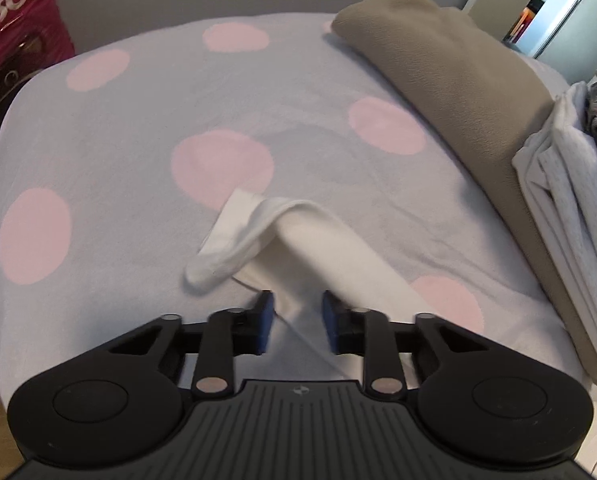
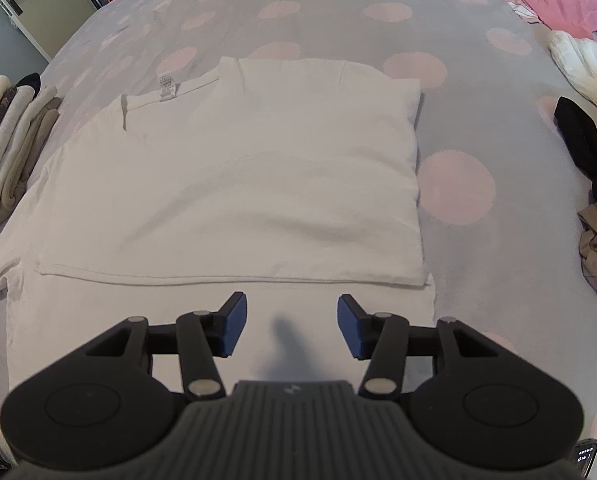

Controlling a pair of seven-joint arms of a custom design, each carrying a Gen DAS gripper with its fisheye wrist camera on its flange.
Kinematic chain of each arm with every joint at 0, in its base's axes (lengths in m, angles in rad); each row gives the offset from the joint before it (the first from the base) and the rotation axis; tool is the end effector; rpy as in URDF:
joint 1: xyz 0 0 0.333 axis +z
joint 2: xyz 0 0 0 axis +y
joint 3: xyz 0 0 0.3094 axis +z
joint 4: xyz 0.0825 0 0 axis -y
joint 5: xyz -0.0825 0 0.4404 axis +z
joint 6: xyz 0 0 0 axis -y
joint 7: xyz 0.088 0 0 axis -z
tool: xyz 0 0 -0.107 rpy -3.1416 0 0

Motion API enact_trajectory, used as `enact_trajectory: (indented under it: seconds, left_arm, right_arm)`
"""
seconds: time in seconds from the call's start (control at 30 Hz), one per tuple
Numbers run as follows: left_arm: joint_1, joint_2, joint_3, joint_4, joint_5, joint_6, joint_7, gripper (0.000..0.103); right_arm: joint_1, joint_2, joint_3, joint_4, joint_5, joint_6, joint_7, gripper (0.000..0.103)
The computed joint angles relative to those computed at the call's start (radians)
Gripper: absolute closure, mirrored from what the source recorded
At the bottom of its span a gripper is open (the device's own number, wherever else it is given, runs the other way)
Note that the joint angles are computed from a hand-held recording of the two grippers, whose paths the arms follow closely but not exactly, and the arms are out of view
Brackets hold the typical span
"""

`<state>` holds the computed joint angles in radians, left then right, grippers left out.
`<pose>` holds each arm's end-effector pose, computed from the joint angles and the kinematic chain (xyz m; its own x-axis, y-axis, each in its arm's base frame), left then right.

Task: Fold clothes
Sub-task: 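Grasp the shirt sleeve cuff with the left gripper, then lift the sleeve with the left gripper across the shirt body and release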

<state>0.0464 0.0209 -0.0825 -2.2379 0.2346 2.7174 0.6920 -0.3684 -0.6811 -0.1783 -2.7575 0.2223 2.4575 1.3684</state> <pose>0.6065 -0.0302 0.3670 0.5554 -0.8039 0.2128 -0.6974 -0.5896 -0.4074 0.3597 -0.2105 0.4138 -0.4024 -0.8866 -0.2280 -0.8014 0.4615 -0.3804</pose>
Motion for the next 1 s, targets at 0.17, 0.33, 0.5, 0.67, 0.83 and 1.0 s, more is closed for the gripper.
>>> enact_trajectory:
  seconds: [0.17, 0.33, 0.5, 0.67, 0.83, 1.0]
  left_arm:
    - [-0.008, -0.008, -0.005, 0.027, 0.021, -0.015, -0.028, 0.100]
    - [-0.035, -0.074, -0.026, 0.036, -0.011, -0.032, 0.024, 0.101]
    - [-0.095, -0.135, -0.051, 0.031, -0.081, 0.028, 0.124, 0.101]
    - [-0.204, -0.143, -0.076, 0.039, -0.195, 0.129, 0.310, 0.101]
    - [-0.359, -0.112, -0.079, 0.068, -0.507, 0.195, 0.693, 0.101]
    - [-0.453, -0.076, -0.124, 0.099, -0.799, 0.173, 1.053, 0.101]
  right_arm:
    - [-0.003, 0.005, 0.005, 0.000, -0.006, 0.003, 0.003, 0.049]
    - [0.002, 0.013, 0.004, 0.006, -0.007, 0.006, 0.002, 0.049]
    - [0.008, 0.019, 0.015, 0.014, -0.019, 0.002, -0.005, 0.047]
    - [-0.004, 0.008, 0.040, 0.014, -0.063, 0.019, 0.012, 0.036]
    - [0.007, 0.001, 0.026, 0.021, -0.061, 0.018, 0.013, 0.036]
    - [0.025, -0.005, 0.011, 0.027, -0.031, -0.001, -0.001, 0.036]
